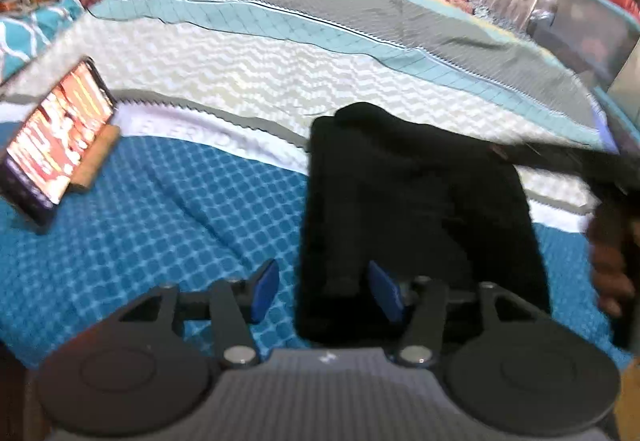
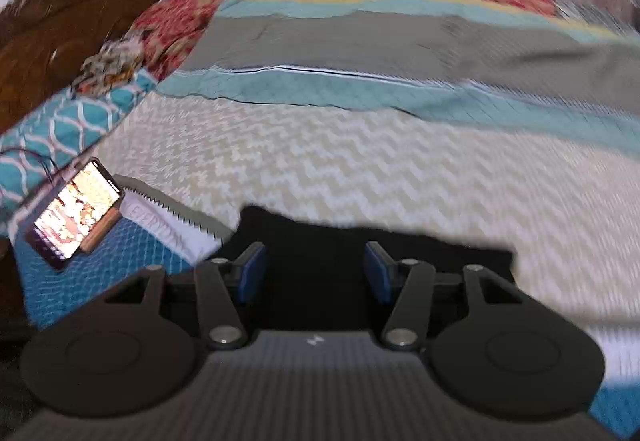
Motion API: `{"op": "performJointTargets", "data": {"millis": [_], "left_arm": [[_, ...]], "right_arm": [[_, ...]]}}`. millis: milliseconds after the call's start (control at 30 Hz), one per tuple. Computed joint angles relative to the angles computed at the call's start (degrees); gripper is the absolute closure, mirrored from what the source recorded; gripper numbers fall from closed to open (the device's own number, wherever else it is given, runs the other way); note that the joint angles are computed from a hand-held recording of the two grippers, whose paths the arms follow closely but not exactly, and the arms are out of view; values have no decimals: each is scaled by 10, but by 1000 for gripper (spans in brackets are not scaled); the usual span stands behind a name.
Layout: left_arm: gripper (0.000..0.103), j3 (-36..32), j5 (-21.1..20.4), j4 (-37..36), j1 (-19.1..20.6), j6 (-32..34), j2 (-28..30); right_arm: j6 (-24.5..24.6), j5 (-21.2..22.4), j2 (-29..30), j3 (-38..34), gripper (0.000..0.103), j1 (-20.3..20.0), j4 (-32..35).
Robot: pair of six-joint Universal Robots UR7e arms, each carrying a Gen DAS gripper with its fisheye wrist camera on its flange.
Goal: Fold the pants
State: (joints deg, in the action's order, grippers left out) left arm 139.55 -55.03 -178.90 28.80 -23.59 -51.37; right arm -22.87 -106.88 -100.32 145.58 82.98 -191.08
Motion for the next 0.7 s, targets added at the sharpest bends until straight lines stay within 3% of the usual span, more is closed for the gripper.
{"op": "performJointTargets", "data": {"millis": [200,400,500,700], "left_arm": [[48,-7,35,47,-21,-21,5],[36,-8,78,86,-51,-43,21],[29,-7,88,101,-63,-51,29],[27,-7,101,129,-79,-62,32]], "right_arm": [[42,63,-175,86,45,-75,94],[52,169,-365,126,42,-181,274],[52,172,-381,136,41,-192,288],[70,185,-380,140,33,-212,303]]}}
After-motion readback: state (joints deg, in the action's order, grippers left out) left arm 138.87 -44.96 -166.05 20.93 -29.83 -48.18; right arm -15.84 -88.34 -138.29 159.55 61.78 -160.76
